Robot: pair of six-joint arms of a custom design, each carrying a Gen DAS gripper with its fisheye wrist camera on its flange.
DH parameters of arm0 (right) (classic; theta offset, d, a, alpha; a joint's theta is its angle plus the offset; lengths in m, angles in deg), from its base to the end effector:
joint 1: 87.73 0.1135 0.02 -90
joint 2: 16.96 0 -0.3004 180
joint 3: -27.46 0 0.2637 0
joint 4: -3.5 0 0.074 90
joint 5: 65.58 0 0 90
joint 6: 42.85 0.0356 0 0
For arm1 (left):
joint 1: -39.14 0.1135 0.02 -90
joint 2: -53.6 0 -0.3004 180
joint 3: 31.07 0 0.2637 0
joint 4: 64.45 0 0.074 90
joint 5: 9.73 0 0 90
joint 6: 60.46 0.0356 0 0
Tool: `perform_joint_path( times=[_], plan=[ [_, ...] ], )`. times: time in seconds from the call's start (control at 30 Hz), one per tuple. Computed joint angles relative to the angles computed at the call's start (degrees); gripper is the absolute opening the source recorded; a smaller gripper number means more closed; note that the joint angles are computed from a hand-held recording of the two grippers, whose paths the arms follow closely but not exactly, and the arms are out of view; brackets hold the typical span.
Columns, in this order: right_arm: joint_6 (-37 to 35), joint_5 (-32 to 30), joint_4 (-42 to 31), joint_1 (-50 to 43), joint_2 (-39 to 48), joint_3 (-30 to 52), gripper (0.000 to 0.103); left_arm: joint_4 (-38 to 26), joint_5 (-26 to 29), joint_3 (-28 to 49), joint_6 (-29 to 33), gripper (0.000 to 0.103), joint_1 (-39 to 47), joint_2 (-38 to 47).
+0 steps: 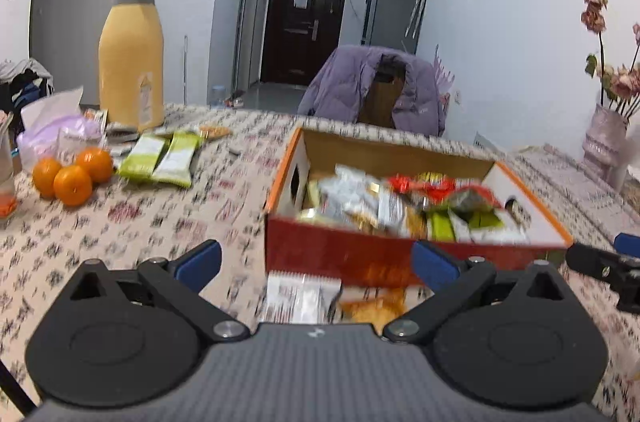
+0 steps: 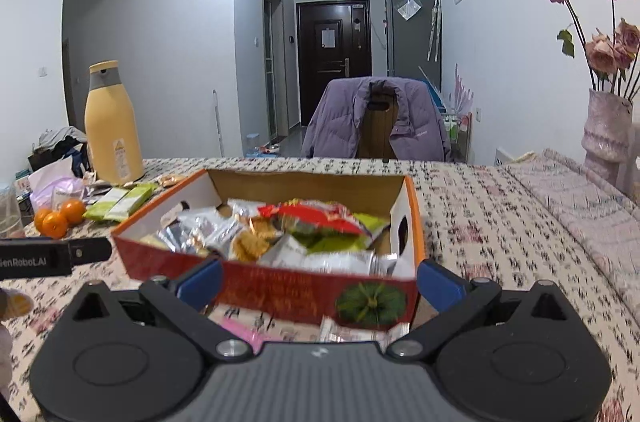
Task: Organize snacks
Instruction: 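Move both grippers back to the remaining packets, then grasp the pink packet with the right gripper while the left grasps a white packet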
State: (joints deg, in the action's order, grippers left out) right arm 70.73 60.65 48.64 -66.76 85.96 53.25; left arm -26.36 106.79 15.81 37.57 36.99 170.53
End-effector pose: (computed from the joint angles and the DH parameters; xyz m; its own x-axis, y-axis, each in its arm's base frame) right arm 0.2251 0.0637 0.0948 -0.3816 0.1993 -0.9026 0.3623 0.9306 0.0523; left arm 0.3350 -0.0285 0.0774 -0.4662 0.1426 -0.8731 0.4820 0.8685 -0.1155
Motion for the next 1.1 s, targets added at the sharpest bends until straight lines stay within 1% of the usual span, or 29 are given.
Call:
perform_joint_path(
  times=[0.07, 0.17, 0.23, 0.33, 0.47, 0.57, 0.7, 0.77, 0.93, 1.1],
  plan=[
    [1.49, 0.62, 0.88, 1.48, 1.0, -1.04, 0.103, -0.27, 0.81, -0.79, 1.59, 0.103, 0.96, 0.86],
    [3.36, 1.38, 2.35, 3.6, 3.43, -2.02, 0.103, 1.99, 2.13, -2.16, 4.19, 0.103, 2.61, 2.95],
    [4.69, 1.77, 2.12, 4.96, 4.97, -1.98, 0.103, 3.26, 2.46, -2.5, 5.58, 0.103, 3.42, 4.28],
    [6.77, 2.14, 1.09, 6.47, 6.86, -1.22, 0.103, 2.95, 2.55, -1.67, 6.97, 0.103, 4.09, 5.81],
    [8.82, 2.48, -4.29, 7.65, 8.0, 2.2, 0.103, 3.8, 1.94, -0.56, 7.87, 0.103, 4.21, 7.76],
    [10.16, 2.36, -9.31, 7.67, 8.33, 5.41, 0.103, 7.35, 0.9, -0.93, 8.43, 0.103, 4.07, 9.8],
    [10.49, 1.99, -14.86, 7.07, 9.36, 9.88, 0.103, 6.54, 2.74, -0.17, 7.94, 0.103, 4.93, 10.54],
    [10.8, 1.25, -16.41, 6.49, 9.84, 11.4, 0.103, 5.05, 2.79, 0.42, 7.78, 0.103, 4.98, 10.46],
    [13.3, 0.32, -20.25, 5.52, 11.79, 15.19, 0.102, 4.38, 3.75, 0.7, 7.32, 0.103, 5.41, 10.38],
    [13.76, 0.26, -25.17, 5.75, 14.27, 19.55, 0.102, 3.21, 4.38, 1.29, 6.77, 0.103, 5.79, 10.41]
  ],
)
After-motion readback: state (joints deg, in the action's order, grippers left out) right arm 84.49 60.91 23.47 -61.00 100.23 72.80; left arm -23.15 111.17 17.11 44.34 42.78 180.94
